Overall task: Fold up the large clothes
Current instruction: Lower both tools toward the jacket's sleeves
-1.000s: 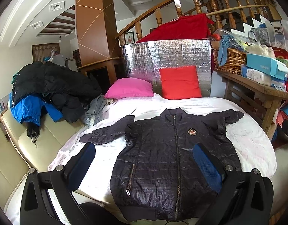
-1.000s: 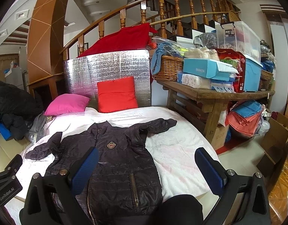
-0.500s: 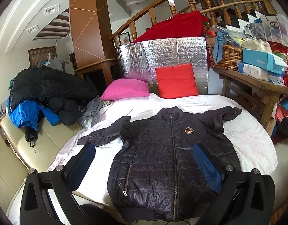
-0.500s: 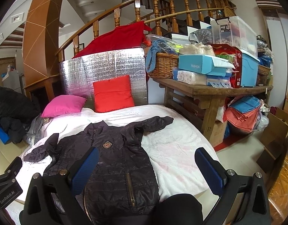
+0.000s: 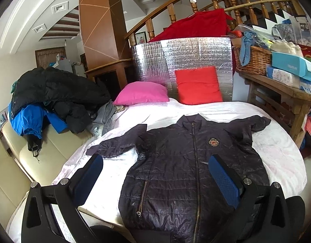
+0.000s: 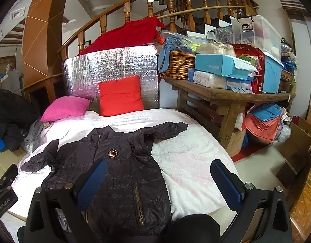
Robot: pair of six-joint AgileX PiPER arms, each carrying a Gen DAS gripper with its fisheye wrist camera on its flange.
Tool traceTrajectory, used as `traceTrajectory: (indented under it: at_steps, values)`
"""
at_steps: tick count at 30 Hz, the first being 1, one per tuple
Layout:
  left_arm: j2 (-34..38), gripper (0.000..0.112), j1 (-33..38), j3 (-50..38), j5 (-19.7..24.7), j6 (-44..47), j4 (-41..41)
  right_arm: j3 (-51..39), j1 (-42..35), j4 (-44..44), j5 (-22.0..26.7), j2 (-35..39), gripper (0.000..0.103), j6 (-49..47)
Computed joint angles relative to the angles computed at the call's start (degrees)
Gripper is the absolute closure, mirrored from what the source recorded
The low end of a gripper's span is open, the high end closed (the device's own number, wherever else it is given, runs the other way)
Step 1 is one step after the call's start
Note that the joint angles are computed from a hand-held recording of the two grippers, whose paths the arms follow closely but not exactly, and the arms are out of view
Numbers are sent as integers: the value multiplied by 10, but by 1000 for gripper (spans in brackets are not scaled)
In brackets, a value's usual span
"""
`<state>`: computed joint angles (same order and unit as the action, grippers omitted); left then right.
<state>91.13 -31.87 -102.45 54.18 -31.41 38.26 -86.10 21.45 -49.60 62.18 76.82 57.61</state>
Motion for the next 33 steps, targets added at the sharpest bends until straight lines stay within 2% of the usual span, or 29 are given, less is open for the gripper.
traceTrajectory:
  at_steps: [11, 17, 25, 33]
  values:
    - [54, 9, 43, -27, -11, 5, -6, -92, -21, 28, -3, 101, 0, -49]
    - [96, 9, 52, -71, -7, 34, -34, -133, -35, 49, -2, 147, 0, -74]
    - [184, 9, 66, -172, 29, 64, -65, -183, -83, 102, -16, 213, 0, -118]
    - [296, 9, 96, -309, 85, 91, -100, -284, -115, 157, -15, 318, 0, -177]
